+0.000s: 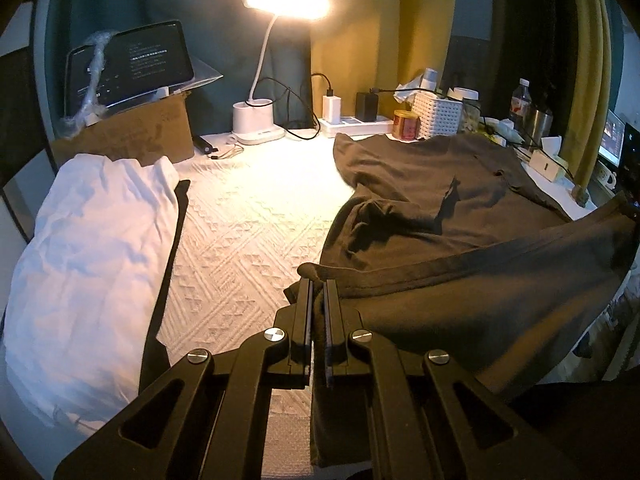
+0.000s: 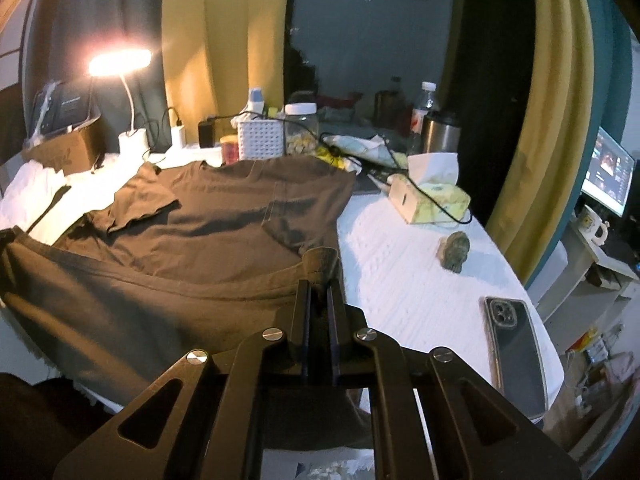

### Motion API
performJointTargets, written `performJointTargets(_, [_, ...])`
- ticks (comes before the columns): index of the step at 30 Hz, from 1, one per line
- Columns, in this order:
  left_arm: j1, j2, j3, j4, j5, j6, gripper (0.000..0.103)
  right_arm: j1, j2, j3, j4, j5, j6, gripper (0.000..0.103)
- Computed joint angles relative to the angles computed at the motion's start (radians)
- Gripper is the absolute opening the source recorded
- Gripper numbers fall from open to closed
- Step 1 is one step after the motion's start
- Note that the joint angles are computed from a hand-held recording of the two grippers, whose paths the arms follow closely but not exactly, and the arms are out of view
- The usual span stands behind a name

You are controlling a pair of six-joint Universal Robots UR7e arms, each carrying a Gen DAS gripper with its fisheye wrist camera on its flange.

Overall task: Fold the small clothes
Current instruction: 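Grasp the T-shirt hem with both grippers and lift it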

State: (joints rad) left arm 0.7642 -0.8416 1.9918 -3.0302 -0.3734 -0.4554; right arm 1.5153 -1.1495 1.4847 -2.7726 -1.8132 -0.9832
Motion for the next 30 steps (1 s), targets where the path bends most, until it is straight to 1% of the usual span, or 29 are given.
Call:
performJointTargets(5, [-0.002, 0.005, -0.011, -0.032, 0.016, 0.009, 0.003, 0.001, 0.019, -0.038, 0.008, 0.017, 0.013, 0.008])
performJointTargets(10, [0.002, 0.02, -0.047, -0.062, 0.033, 0.054, 0.003, 0.005, 0.046, -0.079, 0.024, 0.029, 0.017, 0.008])
performJointTargets(18, [0.018, 0.062, -0.137, -0.173, 0.051, 0.221, 0.003, 0.008, 0.09, -0.153, 0.046, 0.048, 0.034, 0.008])
performJointTargets(24, [0.036, 0.095, -0.212, -0.246, 0.041, 0.353, 0.003, 0.011, 0.128, -0.213, 0.058, 0.054, 0.043, 0.008])
performJointTargets(30, [0.059, 0.127, -0.29, -0.282, 0.026, 0.44, 0.003, 0.017, 0.175, -0.282, 0.071, 0.055, 0.056, 0.008])
